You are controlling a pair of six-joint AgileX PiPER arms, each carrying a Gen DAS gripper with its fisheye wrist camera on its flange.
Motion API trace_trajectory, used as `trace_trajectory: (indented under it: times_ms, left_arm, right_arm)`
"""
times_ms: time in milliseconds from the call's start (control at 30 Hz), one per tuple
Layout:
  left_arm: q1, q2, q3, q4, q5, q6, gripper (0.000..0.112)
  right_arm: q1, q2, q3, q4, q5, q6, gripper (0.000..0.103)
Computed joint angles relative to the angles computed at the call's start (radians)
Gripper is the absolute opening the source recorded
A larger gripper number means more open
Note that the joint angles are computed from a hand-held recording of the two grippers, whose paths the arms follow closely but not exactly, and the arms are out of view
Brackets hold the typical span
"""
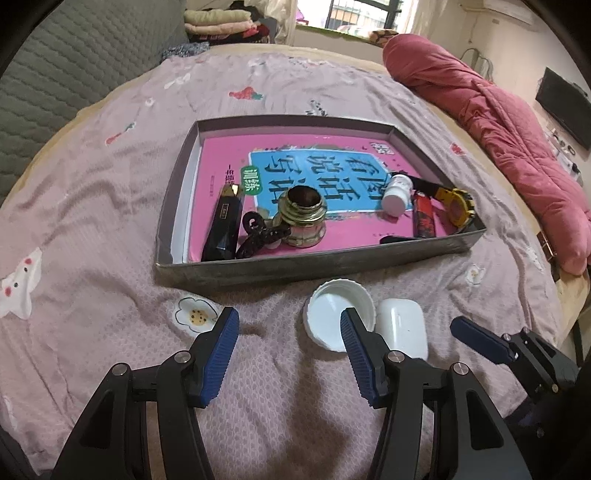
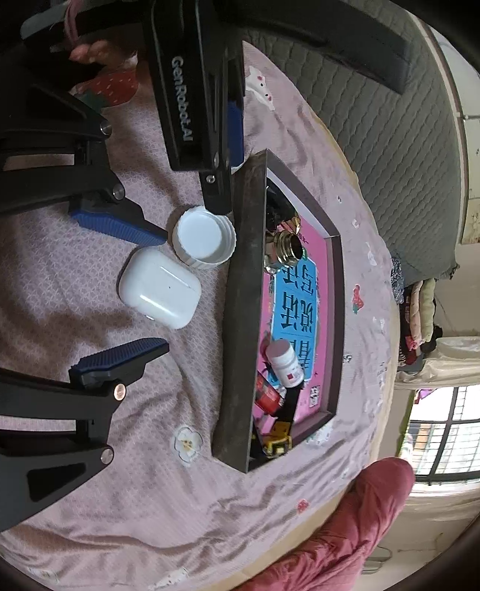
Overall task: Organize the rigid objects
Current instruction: 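Move left gripper to white bottle cap while right approaches white earbud case, then close left gripper on white bottle cap while right grasps white earbud case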
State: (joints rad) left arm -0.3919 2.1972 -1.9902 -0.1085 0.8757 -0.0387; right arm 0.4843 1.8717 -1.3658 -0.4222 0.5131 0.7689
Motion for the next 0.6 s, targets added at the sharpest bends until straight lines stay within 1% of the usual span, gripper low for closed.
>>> trace_trajectory:
  times_ms: [100,200,233,333,367,467,600]
  left_arm:
    - [0.005,0.027,-0.039,0.0,0.018,-0.006,0.059]
    - [0.011,0.049,-0.073,0.0,0.032,-0.012,0.059]
    - [0.013,0.059,-0.089,-0.001,0.042,-0.013,0.059]
    - [0.018,0.084,-0.125,-0.006,0.06,-0.012,0.059]
    - [0.018,0.093,-0.139,-0.008,0.068,-0.012,0.059]
    - [0.017,0.111,-0.165,-0.016,0.081,-0.006,0.059]
    - [0.008,0.125,-0.177,-0.013,0.087,0.001,0.059]
  right_arm:
    - [-0.005,0.02,-0.015,0.04,-0.004,-0.021,0.052]
    - [0.005,0.045,-0.04,0.046,0.008,-0.033,0.052]
    - [0.011,0.054,-0.05,0.039,0.018,-0.029,0.052]
    - [0.028,0.082,-0.078,-0.007,0.039,0.01,0.058]
    - [0.032,0.09,-0.087,-0.024,0.043,0.027,0.058]
    - [0.037,0.124,-0.121,-0.067,0.068,0.076,0.059]
    - [0.031,0.16,-0.147,-0.072,0.094,0.101,0.059]
